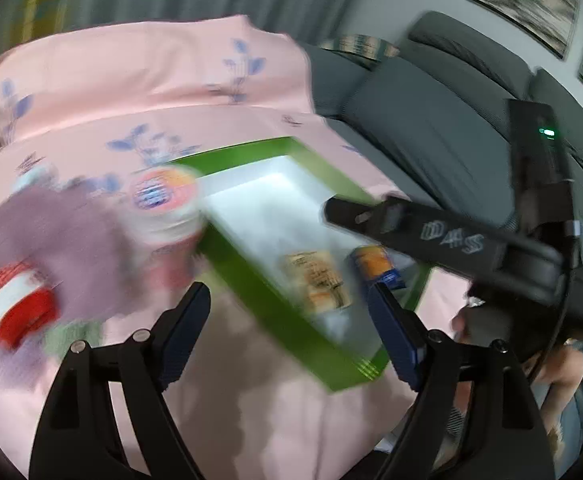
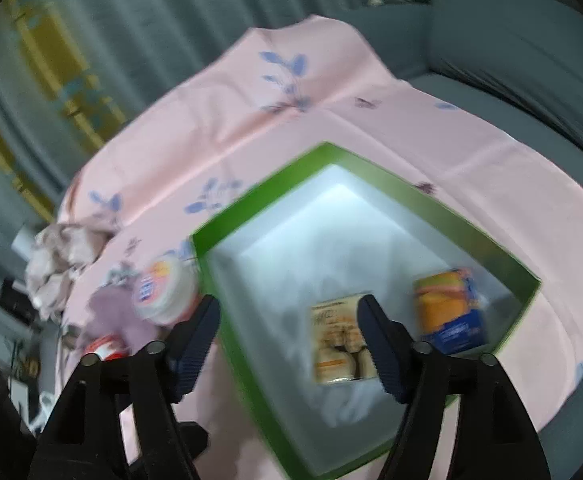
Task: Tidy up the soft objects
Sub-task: 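Grasp the red-white knit hat with the right tool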
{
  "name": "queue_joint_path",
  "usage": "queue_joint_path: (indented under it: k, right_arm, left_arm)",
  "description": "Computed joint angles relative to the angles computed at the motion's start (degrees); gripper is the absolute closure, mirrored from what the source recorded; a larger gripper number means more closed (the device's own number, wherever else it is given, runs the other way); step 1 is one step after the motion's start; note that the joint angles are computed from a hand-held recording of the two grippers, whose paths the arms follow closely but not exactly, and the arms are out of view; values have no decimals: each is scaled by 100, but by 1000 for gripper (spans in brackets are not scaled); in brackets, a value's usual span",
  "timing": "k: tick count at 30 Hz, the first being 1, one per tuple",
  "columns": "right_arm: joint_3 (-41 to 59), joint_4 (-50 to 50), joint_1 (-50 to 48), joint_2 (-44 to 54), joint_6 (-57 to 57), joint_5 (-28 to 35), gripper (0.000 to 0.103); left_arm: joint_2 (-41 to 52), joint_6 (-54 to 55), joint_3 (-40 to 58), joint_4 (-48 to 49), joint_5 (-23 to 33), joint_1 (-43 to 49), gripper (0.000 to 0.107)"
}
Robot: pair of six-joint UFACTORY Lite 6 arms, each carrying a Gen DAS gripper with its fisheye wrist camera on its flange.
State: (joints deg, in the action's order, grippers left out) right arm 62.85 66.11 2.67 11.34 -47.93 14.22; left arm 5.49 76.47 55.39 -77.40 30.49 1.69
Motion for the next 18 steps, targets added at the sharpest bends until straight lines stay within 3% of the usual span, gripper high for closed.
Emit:
queue_joint_path:
  k: [3, 7, 12, 18]
  right_arm:
    - [-67, 288, 366, -184, -276, -99, 21]
    - [-64, 265, 995, -297, -215, -415, 20]
    - [280, 1016, 1603, 19, -925, -379, 20]
    - [1070, 1770, 2230, 894, -1524, -191, 20]
  left_arm:
    - [-566, 319, -591, -44, 40, 706, 19]
    - [-1033, 731, -1229, -235, 13, 1743, 18]
    - [-741, 1128, -1408, -409, 404, 3023, 18]
    - [-158, 834, -1157, -331, -65, 3321, 18]
